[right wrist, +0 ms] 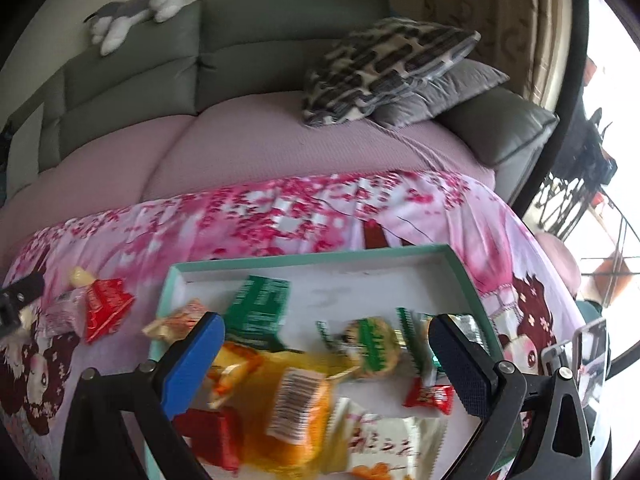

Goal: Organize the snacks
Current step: 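Withdraw both tools from the tray back to the snack pile, then grasp the clear-wrapped round pastry with the left tool while the right tool reaches the red candy bag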

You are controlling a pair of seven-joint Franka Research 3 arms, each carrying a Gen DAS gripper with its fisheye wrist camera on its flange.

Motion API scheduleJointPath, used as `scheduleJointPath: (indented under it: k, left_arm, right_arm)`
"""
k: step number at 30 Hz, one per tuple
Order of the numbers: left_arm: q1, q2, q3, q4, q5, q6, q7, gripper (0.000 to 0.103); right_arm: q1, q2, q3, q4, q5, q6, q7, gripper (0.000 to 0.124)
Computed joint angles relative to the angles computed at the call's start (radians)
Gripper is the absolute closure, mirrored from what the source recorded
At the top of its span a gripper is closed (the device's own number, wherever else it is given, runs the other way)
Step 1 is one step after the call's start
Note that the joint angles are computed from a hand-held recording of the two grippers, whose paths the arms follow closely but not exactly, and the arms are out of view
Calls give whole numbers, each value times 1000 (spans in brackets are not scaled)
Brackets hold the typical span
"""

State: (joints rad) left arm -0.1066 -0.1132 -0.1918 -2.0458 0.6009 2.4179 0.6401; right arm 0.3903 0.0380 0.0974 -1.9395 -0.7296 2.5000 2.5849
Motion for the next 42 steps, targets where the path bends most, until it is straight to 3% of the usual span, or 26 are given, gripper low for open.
scheduleJointPath:
  k: [11,23,34,42]
  left_arm:
    - [112,-208,50,-201,-30,9,-58,1]
    - [201,-343,80,-341,-71,7,-55,1]
    - [241,-387,103,-407,-120,16,-30,1]
    - [227,-278,121,-373,-177,108,43,1]
  right_arm:
    - [98,95,13,126,-2,-26,-59,21]
    - [200,172,-5,224,34,-30,-109,21]
    - [262,247,-19,294,106,-8,-188,21]
    - [295,298,-42,329,154,21,-243,21]
